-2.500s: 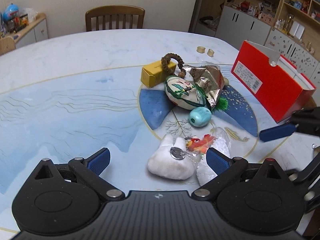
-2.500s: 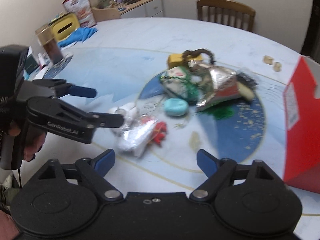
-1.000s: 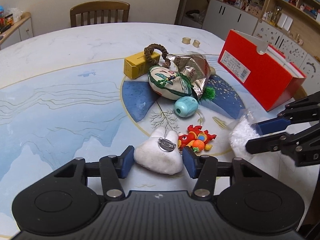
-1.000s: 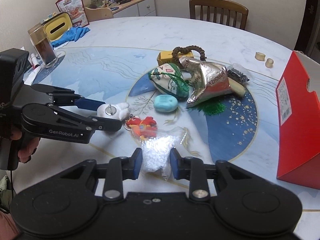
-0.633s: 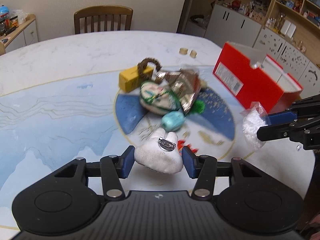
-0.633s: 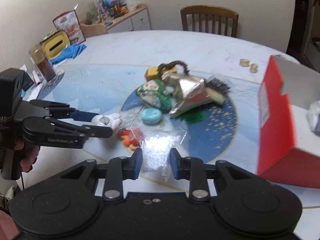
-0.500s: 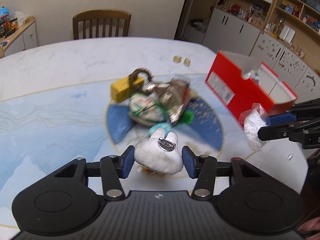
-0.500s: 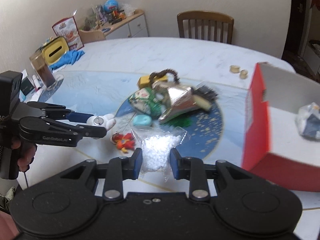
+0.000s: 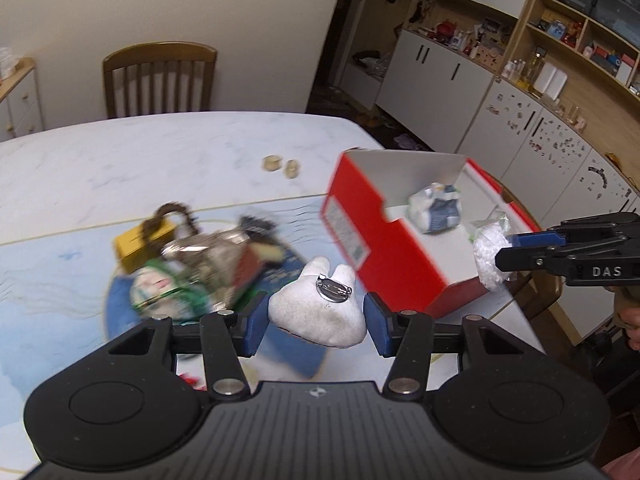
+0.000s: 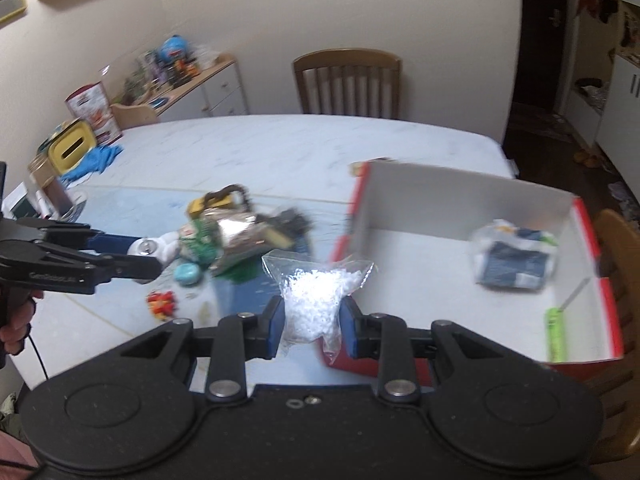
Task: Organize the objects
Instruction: 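Carry the plush toy and bead bag into the shoebox with both grippers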
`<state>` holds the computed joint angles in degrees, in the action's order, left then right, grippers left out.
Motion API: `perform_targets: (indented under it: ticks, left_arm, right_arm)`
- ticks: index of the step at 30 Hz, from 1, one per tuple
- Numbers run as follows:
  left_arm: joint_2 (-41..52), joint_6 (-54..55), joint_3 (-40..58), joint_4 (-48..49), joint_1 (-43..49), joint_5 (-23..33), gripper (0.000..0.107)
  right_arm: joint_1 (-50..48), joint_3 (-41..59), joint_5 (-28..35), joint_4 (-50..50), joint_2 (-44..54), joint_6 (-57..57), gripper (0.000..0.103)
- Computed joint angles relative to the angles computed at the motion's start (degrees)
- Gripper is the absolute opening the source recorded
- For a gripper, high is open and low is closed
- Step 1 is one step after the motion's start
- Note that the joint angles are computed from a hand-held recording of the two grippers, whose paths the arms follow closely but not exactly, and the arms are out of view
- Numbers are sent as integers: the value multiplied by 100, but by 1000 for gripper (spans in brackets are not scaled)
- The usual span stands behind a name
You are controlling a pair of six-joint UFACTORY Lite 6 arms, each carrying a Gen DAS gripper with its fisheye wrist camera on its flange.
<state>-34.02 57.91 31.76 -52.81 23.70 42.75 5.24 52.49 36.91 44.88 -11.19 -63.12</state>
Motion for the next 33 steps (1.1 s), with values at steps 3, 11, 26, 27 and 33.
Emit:
perform_targets:
  ticks: [3,11,26,27,33]
  left_arm:
    - [208,-946,267,350,-1106,-677,51]
    - [1573,-3198,1424,1587,-3272,-1945,51]
    - [4973,-7456,4825,5109,-4818,-1973,51]
    - [5210,-7632,5092,5316,-4872,-1875,51]
    - [6634,-8153,6647,6046,-5029,-1321,51]
  right_arm:
    - [-561,305,222,125,279,-452,28]
    - [-1652,1182,569,265,1216,-1238,28]
    - [-2026,3057,864,-163,3022,-1176,28]
    - [-2008,3120,850,-193,3103,-1158,28]
    - [-1795,3539,734,-550,3684,-950,28]
